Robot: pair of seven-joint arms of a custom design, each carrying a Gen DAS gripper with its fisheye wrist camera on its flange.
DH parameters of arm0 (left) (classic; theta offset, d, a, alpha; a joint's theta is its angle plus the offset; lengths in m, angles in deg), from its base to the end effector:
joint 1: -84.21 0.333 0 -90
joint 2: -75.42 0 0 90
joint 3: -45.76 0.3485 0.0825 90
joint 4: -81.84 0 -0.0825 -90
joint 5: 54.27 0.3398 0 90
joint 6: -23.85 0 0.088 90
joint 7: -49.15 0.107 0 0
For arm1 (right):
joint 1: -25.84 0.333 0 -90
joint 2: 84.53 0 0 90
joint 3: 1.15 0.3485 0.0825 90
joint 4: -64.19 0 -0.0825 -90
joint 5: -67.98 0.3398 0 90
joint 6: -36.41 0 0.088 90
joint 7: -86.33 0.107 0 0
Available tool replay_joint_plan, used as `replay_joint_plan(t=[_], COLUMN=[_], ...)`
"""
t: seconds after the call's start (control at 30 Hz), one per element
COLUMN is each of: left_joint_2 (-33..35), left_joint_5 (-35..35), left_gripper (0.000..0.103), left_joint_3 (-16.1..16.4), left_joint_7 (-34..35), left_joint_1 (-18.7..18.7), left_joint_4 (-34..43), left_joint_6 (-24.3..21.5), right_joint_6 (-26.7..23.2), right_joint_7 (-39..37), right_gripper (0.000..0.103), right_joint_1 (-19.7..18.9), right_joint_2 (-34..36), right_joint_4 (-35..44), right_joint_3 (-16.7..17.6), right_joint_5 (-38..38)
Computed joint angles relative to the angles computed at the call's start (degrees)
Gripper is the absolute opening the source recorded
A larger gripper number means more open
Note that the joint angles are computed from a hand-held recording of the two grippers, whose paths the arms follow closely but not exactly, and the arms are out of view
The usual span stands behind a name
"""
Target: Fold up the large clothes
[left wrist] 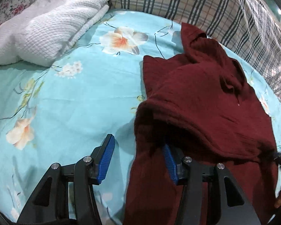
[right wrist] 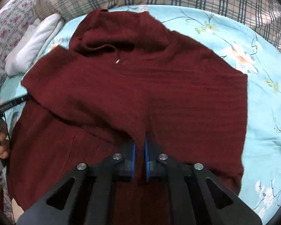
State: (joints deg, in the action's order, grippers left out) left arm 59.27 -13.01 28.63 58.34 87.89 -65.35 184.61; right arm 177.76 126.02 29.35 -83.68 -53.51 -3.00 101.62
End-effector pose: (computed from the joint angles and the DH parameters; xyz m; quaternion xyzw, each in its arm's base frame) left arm 0.3963 -0.1336 0.4636 -0.8230 0.4679 -0.2297 0.2256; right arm 0.5478 0.0149 0.5255 -0.8267 0.4814 -0.0988 0.2742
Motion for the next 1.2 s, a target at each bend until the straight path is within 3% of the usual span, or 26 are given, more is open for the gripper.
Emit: replay_joint_plan(t=[0.17, 0.33, 0.43, 0.57, 0.77, 0.83, 0.93, 1.0, 1.13, 1.2], left_joint_2=[1.9, 2.3, 1.8, 0.6, -1.1, -1.5, -2.0, -3.5, -8.7, -9.4], left_joint_5=[3.9, 6.5, 6.3, 4.9, 3.7, 2.2, -1.5, -4.4, -6.7, -7.1], left_gripper=[0.051, 0.029, 0.028, 0.028, 0.030, 0.030, 0.030, 0.030, 0.028, 0.028], left_joint_3=[-0.7, 0.1, 0.7, 2.0, 0.7, 0.6, 0.8, 1.1, -0.4, -1.6], left_joint_7=[-2.2, -3.6, -3.6, -3.7, -4.7, -4.1, -0.3, 1.8, 3.7, 4.4], left_joint_1=[0.4, -1.3, -2.1, -1.5, 1.4, 1.6, 0.4, -0.6, 0.5, 2.0], left_joint_4=[2.4, 2.7, 2.2, 0.0, -2.2, -2.7, -2.9, -3.7, -6.3, -6.4], left_joint_6=[-2.1, -2.2, -2.4, 1.2, 4.2, 4.7, 3.4, 3.4, 8.9, 12.9], right_joint_6=[3.3, 0.9, 0.3, 2.8, 5.3, 3.9, -4.5, -6.4, -8.0, -8.7], right_joint_7=[-0.8, 4.0, 6.4, 11.4, 14.6, 12.8, 5.7, 5.9, 5.7, 6.3], right_gripper=[0.008, 0.009, 0.009, 0.033, 0.034, 0.034, 0.034, 0.034, 0.035, 0.045], right_joint_1=[-1.2, -3.0, -3.6, -4.9, -7.5, -8.5, -9.8, -9.8, -10.0, -10.1], right_joint_2=[-2.3, 2.1, 3.3, 3.2, 1.5, 1.0, 0.8, 1.5, 3.0, 4.8], right_joint_4=[2.8, 6.0, 5.3, 4.1, 3.0, 3.3, 4.9, 5.3, 5.7, 7.0], right_joint_3=[-1.7, -2.2, -1.8, -2.3, -3.5, -3.8, -4.3, -4.2, -3.9, -3.5], right_joint_5=[2.8, -4.0, -7.1, -9.3, -6.9, -2.5, 8.7, 8.9, 10.9, 12.5])
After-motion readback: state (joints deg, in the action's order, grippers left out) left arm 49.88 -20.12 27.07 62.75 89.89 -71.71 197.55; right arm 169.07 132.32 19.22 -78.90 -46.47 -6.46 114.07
